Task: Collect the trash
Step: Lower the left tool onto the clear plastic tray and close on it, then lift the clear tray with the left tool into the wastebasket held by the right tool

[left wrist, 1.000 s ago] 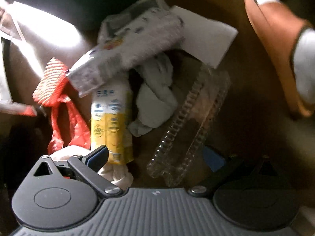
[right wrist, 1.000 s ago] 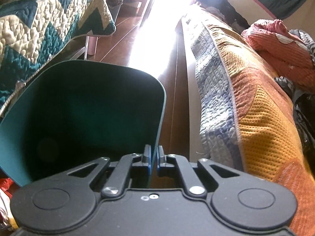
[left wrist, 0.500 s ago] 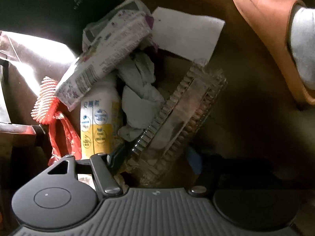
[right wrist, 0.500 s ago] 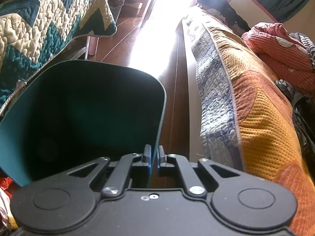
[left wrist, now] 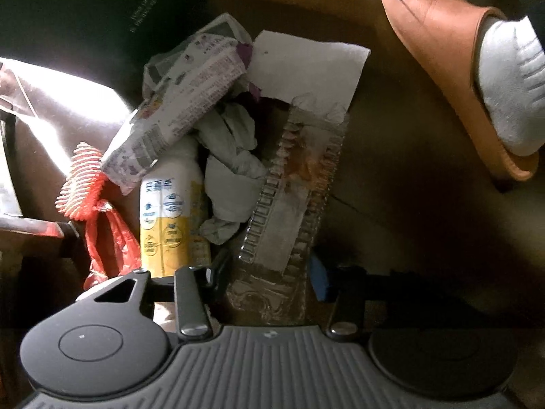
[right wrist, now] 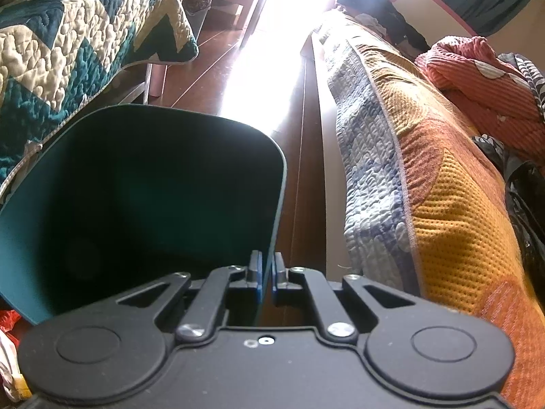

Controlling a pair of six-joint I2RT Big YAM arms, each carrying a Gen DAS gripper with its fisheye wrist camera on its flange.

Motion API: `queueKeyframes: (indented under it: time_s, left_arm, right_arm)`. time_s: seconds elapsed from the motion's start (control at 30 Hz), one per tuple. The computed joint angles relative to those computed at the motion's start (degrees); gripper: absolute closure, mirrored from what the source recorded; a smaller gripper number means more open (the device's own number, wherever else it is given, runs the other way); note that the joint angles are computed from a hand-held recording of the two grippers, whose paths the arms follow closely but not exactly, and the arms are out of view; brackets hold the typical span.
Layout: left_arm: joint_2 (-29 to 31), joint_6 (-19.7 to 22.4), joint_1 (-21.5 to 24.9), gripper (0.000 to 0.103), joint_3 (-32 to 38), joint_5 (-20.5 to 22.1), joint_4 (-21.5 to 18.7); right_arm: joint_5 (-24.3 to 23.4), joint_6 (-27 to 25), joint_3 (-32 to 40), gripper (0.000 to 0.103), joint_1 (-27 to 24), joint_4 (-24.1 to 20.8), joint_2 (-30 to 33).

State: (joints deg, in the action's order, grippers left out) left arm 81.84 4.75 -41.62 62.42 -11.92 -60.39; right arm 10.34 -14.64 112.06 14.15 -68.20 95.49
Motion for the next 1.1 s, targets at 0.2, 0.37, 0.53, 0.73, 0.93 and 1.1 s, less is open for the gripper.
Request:
queueKeyframes:
  time_s: [0.2, 0.37, 0.53, 0.73, 0.93, 1.1]
  left_arm:
    - [-1.31, -3.15, 0.05, 0.060, 3.15, -0.30, -5.02]
    - [-2.94, -7.90, 1.18, 0.065, 6.41, 0.67, -9.71]
    - [-4.51, -12.15, 3.10, 0.066, 9.05, 0.55, -12.97]
    - [-8.57, -13.38, 5.28, 0.066, 12.10, 0.49, -13.34]
    - [-9.91, -17.03, 6.09, 0.066, 12.92, -1.44, -13.72]
    - [-12.81, -20.44, 7.62, 0.066, 13.63, -0.73, -10.26]
  right_arm:
    - [-0.44, -0.66, -0.55, 0.099, 0.24, 1.07, -0.39]
    - [-0.70, -0.35, -0.27, 0.099, 0.29, 1.48, -0.06]
    - [-0.93, -0.69, -0.61, 0.099, 0.48, 1.77, -0.37]
    - [-0.73, -1.32, -1.16, 0.099, 0.82, 2.25, -0.76]
    - [-0.19, -1.98, -1.80, 0.099, 1.12, 2.84, -1.09]
    - [-0.12, -1.86, -1.94, 0.099, 1.07, 2.83, -1.12]
